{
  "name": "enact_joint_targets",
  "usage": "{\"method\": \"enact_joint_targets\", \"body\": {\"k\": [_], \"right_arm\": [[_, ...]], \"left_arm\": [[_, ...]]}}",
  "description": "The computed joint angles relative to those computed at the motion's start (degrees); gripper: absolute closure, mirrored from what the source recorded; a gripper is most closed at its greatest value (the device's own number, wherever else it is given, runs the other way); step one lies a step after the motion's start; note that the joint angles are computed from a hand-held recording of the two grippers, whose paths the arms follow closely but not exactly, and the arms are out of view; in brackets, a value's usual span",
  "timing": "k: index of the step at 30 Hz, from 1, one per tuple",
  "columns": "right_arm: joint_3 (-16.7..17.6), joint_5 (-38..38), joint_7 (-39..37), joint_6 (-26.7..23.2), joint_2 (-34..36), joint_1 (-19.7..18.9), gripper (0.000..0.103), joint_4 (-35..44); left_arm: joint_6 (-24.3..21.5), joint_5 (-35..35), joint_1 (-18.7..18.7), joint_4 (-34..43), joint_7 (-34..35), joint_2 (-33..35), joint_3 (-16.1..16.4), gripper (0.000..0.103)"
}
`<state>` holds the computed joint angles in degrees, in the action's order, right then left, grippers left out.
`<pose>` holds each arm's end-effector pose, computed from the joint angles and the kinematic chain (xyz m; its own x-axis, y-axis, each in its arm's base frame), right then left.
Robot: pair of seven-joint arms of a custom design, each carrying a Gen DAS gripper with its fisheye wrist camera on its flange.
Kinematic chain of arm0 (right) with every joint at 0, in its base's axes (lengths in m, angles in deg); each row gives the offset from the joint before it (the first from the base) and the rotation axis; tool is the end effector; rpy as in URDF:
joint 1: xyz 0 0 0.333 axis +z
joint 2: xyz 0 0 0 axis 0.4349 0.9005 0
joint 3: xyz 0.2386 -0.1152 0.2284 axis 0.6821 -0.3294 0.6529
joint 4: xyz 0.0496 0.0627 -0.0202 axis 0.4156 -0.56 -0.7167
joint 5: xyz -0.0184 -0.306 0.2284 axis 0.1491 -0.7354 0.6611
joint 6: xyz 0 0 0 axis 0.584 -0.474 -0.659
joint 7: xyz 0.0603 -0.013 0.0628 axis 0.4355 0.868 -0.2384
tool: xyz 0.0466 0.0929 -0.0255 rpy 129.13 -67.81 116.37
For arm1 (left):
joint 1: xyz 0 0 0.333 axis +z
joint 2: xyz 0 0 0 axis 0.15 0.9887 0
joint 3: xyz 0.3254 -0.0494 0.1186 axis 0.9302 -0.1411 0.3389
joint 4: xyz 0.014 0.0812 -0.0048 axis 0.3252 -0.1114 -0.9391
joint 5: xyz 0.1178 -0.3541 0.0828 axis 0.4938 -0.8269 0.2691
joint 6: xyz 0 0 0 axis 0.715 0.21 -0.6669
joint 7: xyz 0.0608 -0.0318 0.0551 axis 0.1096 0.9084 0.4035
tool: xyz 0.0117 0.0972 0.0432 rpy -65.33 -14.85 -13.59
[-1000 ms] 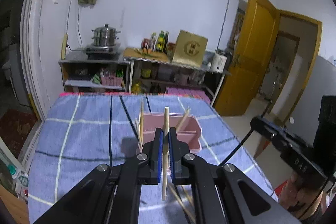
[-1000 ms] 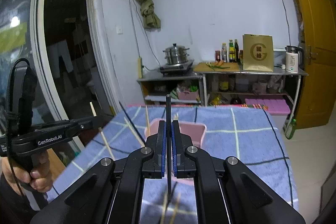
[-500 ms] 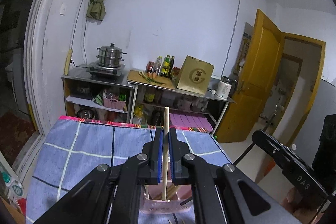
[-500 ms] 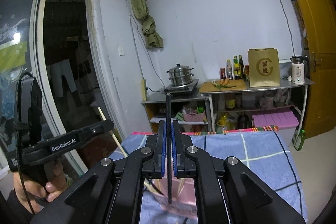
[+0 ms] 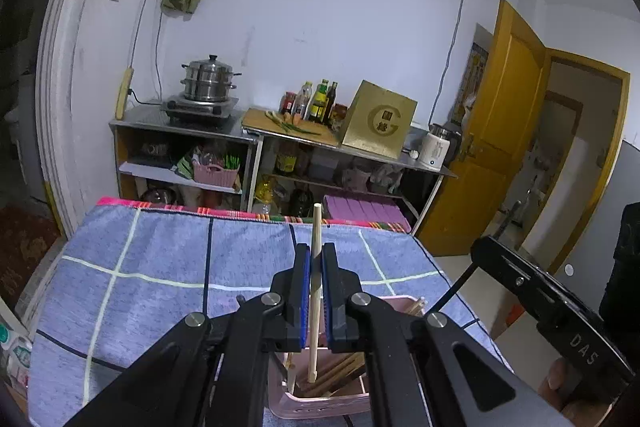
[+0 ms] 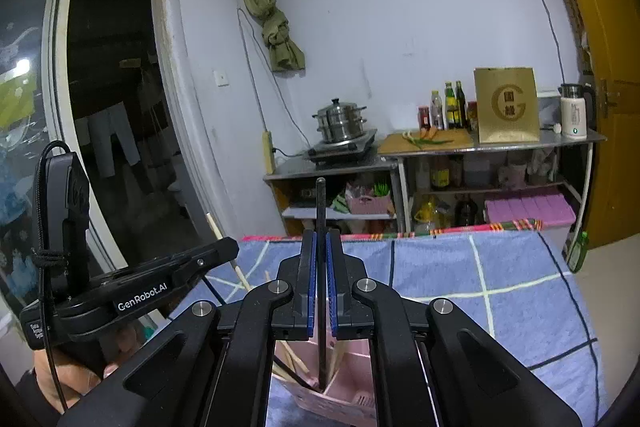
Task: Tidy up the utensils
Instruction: 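Lower and open the left tool into the basket while the right tool releases its chopstick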
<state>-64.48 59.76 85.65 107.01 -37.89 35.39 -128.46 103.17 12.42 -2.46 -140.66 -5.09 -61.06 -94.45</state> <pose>0.6488 0.1575 0.6541 0.6420 -0.7241 -0.2520 -0.3961 -0.0319 -0.9176 0.6120 -0.2323 0.6724 0.1153 -0.9560 0.2699 -0.4420 -0.2927 -0.8479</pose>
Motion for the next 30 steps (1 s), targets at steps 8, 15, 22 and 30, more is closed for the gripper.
{"method": "enact_joint_targets", "body": {"k": [8, 15, 22, 30], "right_arm": [[0.1, -1.8, 0.6, -0.4, 1.0, 0.2, 0.098, -1.1], [-0.1, -3.1, 1.5, -1.7, 1.1, -0.1, 0.098, -2.0], [-0.5, -3.8, 0.8, -2.2, -0.7, -0.4, 0.091, -3.7], [-1.7, 0.0, -3.7, -2.7, -5.0, -0.4, 0.088, -8.1]], "left_arm": [[-0.4, -1.5, 0.1, -0.8, 1.0, 1.6, 0.1, 0.098], [-1.0, -1.9, -0.2, -2.0, 1.7, 1.4, 0.0, 0.097], [-2.2, 2.0, -1.0, -3.7, -1.5, -0.6, 0.2, 0.08], [-2.9, 8.1, -1.0, -8.2, -7.5, -5.9, -1.1, 0.08]]}}
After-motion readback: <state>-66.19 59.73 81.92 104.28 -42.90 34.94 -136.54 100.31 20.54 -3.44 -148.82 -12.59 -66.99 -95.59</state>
